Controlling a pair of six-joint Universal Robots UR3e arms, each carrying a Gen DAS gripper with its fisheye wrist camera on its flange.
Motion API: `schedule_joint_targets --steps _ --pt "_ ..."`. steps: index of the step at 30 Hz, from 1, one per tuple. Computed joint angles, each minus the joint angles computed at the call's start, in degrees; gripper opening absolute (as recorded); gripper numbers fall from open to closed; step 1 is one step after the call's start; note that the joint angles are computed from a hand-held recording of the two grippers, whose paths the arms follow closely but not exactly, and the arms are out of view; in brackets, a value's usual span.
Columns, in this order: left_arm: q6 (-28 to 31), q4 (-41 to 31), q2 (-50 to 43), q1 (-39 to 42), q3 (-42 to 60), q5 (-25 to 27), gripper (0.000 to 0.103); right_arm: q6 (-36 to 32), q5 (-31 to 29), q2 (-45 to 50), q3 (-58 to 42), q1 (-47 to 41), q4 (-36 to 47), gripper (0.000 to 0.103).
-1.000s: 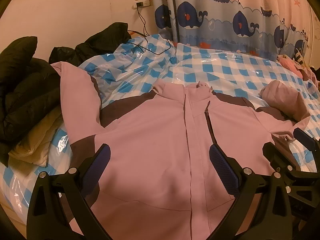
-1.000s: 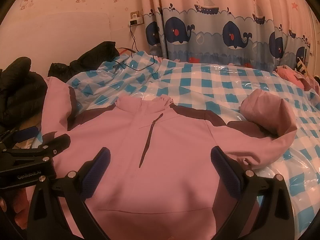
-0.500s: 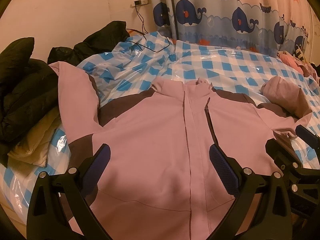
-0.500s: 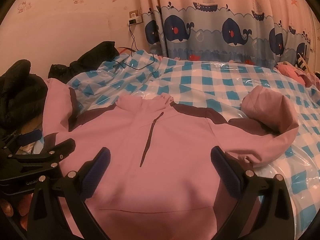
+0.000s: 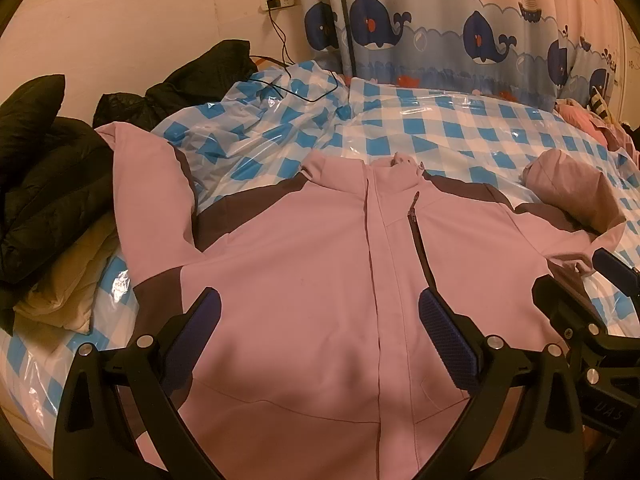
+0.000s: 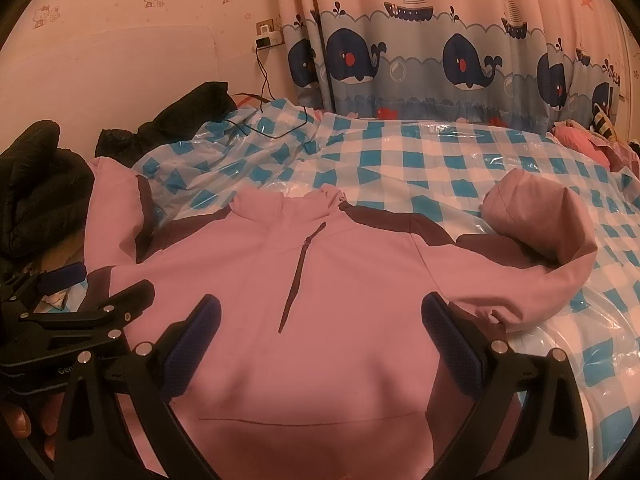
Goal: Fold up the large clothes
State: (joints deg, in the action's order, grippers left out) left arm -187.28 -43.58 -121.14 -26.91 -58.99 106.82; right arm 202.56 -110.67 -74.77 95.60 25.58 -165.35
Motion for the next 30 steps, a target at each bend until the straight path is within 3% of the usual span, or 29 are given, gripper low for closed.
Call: schedule_joint_targets --steps 30 --pt "-0.2 -0.5 -0.4 -0.4 0.7 0.4 0.095 0.7 0.8 -1.0 0.7 -0.4 0.7 0.096"
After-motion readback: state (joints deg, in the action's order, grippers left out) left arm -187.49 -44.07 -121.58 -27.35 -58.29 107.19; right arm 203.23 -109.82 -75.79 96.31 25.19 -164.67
